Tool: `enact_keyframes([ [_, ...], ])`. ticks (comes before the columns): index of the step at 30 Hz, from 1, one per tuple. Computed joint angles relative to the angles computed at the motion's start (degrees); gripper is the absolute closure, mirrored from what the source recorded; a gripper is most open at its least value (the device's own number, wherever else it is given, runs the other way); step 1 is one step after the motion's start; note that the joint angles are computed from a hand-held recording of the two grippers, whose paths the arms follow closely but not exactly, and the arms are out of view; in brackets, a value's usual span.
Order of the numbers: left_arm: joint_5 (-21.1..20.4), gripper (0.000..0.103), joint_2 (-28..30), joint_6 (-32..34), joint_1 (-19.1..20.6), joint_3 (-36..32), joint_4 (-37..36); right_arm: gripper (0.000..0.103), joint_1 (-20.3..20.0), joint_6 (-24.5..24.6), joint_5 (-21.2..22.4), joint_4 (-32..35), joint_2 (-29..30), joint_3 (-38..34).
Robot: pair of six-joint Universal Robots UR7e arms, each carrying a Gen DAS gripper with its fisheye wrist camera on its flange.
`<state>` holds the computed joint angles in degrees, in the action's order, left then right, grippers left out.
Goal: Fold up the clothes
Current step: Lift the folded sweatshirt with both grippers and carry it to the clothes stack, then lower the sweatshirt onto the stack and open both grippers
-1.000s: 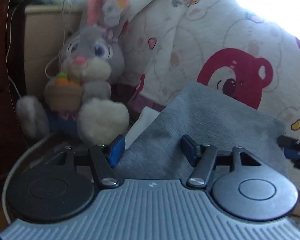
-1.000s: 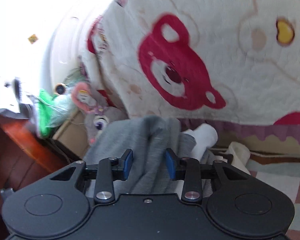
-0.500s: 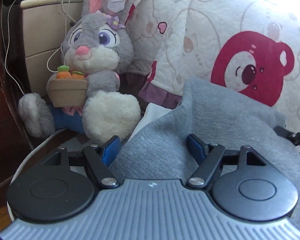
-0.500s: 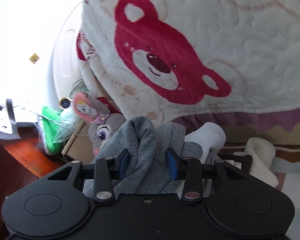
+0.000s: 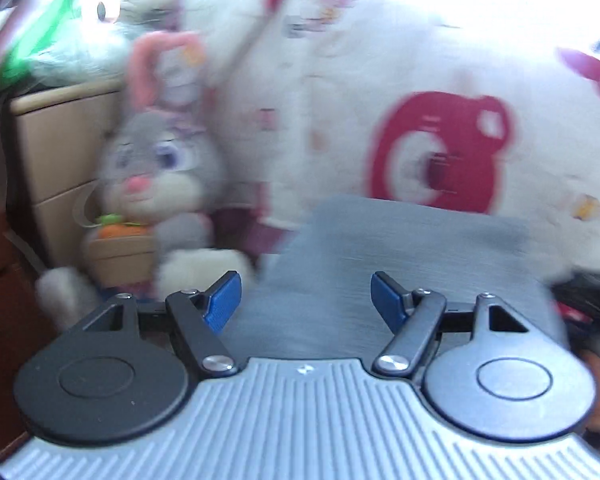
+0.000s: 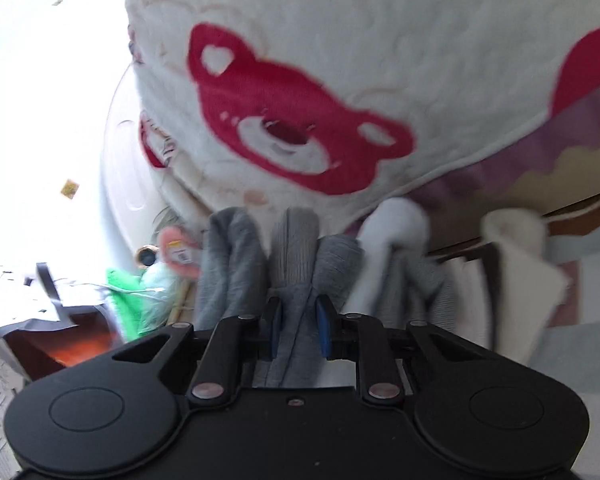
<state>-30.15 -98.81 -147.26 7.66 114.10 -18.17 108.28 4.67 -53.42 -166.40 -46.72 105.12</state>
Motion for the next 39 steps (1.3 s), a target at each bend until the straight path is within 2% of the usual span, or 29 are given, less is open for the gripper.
enact_keyframes([
  [2, 1.75, 0.033, -0.87, 6.83, 0.21, 0.95, -7.17, 0.079, 0.51, -2.34, 2.32, 2.19, 0.83, -1.73],
  [3, 2.28, 0.033, -0.65, 10.07, 0.79, 1.27, -10.26, 0.079, 1.26, -5.04, 0.21, 3.03, 0.84, -2.42],
  [5, 3.1, 0.032, 0.49, 12.5, 2.84, 1.54, -13.32, 0.079, 3.28, -9.91, -6.31, 4.13, 0.74, -3.76],
  [7, 4.25, 0.03, -0.44, 12.68, 4.53, 2.41, -17.54, 0.072, 3.96, -9.55, -9.95, 2.32, 0.25, -3.4],
  [9, 4.63, 0.03, -0.49, 11.53, 5.86, 2.15, -19.73, 0.072, 4.17, -8.1, -12.11, -0.35, -1.28, -1.71],
  [10, 3.64, 0.029, 1.61, 10.14, 6.61, 0.47, -17.6, 0.072, 3.58, -8.07, -10.89, -2.79, -2.41, 0.19],
  [11, 2.56, 0.029, 3.93, 8.89, 7.21, -1.27, -15.12, 0.072, 2.74, -7.81, -7.27, -5.06, -3.37, 2.07],
  [12, 1.3, 0.029, 6.9, 7.94, 7.43, -3.15, -11.71, 0.071, 1.22, -7.99, -1.29, -7.24, -4.07, 3.98],
  [13, 0.02, 0.029, 9.79, 7.19, 7.66, -5.0, -8.45, 0.064, 0.59, -6.79, 2.88, -8.57, -4.24, 4.68],
  [14, -1.0, 0.029, 12.11, 6.89, 7.87, -6.46, -5.94, 0.06, 0.32, -7.56, 4.65, -7.92, -4.33, 4.71],
  [16, -1.45, 0.029, 13.21, 6.85, 8.08, -7.1, -5.13, 0.056, 1.18, -8.53, 3.26, -6.09, -5.0, 4.44],
  [18, -2.44, 0.029, 13.22, 5.52, 7.93, -7.63, -5.49, 0.056, 2.81, -12.13, -2.97, 0.4, -5.68, 3.51],
  [20, -4.85, 0.028, 13.42, 5.24, 7.15, -8.26, -6.32, 0.054, 3.12, -12.84, -5.87, 2.57, -6.34, 4.34],
  [22, -8.91, 0.026, 14.05, 4.77, 5.68, -8.74, -6.8, 0.054, 2.03, -14.97, -3.25, 5.58, -8.09, 6.21],
  [24, -14.08, 0.023, 15.48, 2.77, 4.13, -9.6, -6.26, 0.054, 0.74, -17.08, 3.18, 6.33, -10.56, 10.18],
  [26, -17.39, 0.018, 16.35, -1.25, 1.53, -8.97, -5.55, 0.054, 1.05, -20.73, 4.02, 11.01, -12.94, 12.6],
  [29, -22.21, 0.015, 16.91, -4.07, -1.78, -6.44, -9.65, 0.054, 3.72, -26.65, -2.21, 14.58, -15.92, 15.38],
  [31, -25.58, 0.015, 17.59, -4.63, -3.6, -5.09, -13.39, 0.054, 4.14, -29.88, -3.6, 18.99, -18.03, 16.23],
  [32, -27.48, 0.016, 18.8, -5.59, -4.96, -5.3, -13.79, 0.054, 3.96, -31.75, -3.64, 23.22, -19.47, 16.19],
  [35, -27.98, 0.015, 23.96, -6.55, -10.21, -7.17, -13.38, 0.055, 2.93, -37.5, -3.77, 30.56, -26.38, 18.3],
  [37, -28.42, 0.014, 26.38, -5.23, -11.06, -8.45, -15.51, 0.054, 3.99, -42.88, -8.74, 32.19, -32.53, 20.26],
  [39, -28.82, 0.012, 28.81, -3.93, -11.85, -9.86, -17.52, 0.054, 4.95, -46.89, -13.29, 30.65, -37.22, 22.13],
])
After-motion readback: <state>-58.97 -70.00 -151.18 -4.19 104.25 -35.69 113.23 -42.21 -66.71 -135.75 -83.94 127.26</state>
